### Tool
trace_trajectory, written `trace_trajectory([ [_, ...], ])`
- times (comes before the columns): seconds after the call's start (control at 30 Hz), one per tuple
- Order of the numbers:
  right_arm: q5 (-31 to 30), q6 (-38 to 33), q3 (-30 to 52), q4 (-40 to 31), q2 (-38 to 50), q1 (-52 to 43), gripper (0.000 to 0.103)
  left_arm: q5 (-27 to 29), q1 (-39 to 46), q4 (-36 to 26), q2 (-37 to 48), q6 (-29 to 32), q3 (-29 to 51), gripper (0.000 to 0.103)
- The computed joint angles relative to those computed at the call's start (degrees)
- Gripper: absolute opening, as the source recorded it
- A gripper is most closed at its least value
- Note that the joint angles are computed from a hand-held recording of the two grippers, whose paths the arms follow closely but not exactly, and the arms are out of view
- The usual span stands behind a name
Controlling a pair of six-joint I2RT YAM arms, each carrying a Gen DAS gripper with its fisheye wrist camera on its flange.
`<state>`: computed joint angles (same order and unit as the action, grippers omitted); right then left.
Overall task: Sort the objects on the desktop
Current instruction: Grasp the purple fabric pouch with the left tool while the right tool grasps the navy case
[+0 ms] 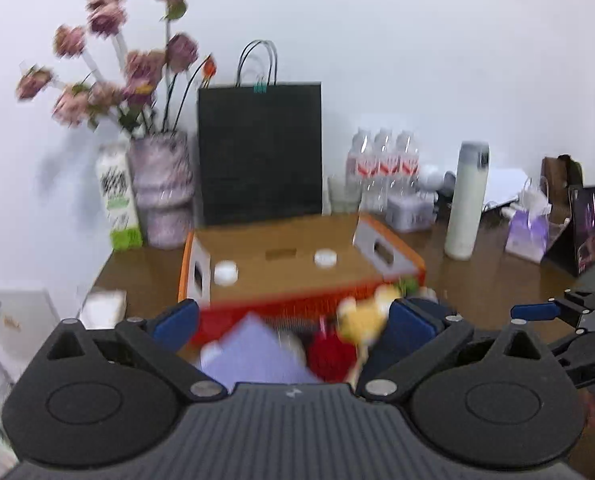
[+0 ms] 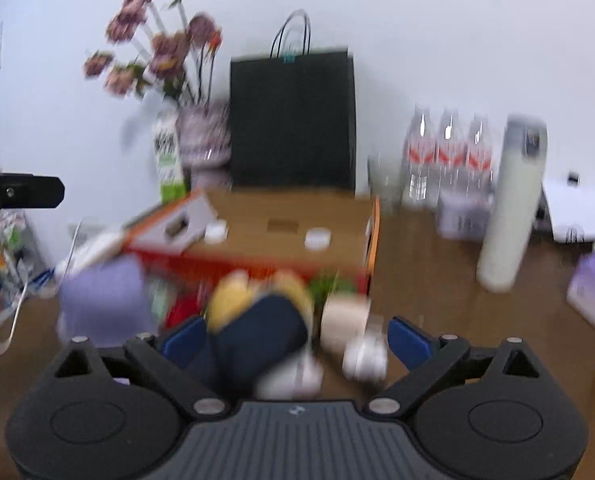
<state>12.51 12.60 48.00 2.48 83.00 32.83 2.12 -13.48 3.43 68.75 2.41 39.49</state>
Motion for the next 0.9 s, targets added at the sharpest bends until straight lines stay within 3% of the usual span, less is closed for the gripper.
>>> trace_trajectory([
  [0.13, 0.6, 2.3, -7.2, 2.8, -1.5, 1.8, 0.097, -7.4, -5.5, 8.9, -2.7, -6.8, -13.5, 0.103],
  [0.3, -0.7, 7.8, -12.7, 7.9, -2.5, 2.3, 0.097, -14.2, -10.0, 22.2, 0.6, -1.5, -23.1, 0.103],
  [0.43, 2.1, 9.8, -15.7, 11.3, -1.7, 3.2, 0.097, -14.2, -8.5, 23.2, 5.5, -2.8, -21.9, 0.103],
  [0.57, 1.2, 10.9, -17.1, 13.6, -2.2, 2.7, 0.098, -14.8, -8.1, 23.0, 7.6, -4.9, -21.7, 0.103],
  [0.77, 1.8, 9.1, -15.3, 12.4, -1.4, 2.3, 0.097, -14.0, -7.3, 23.6, 12.0, -4.9, -18.5, 0.103],
  [0.9, -4.6, 7.8, -11.3, 11.1, 1.2, -0.9, 0.091, -15.8, -7.2, 28.2, 15.8, -3.9, -15.5, 0.103],
])
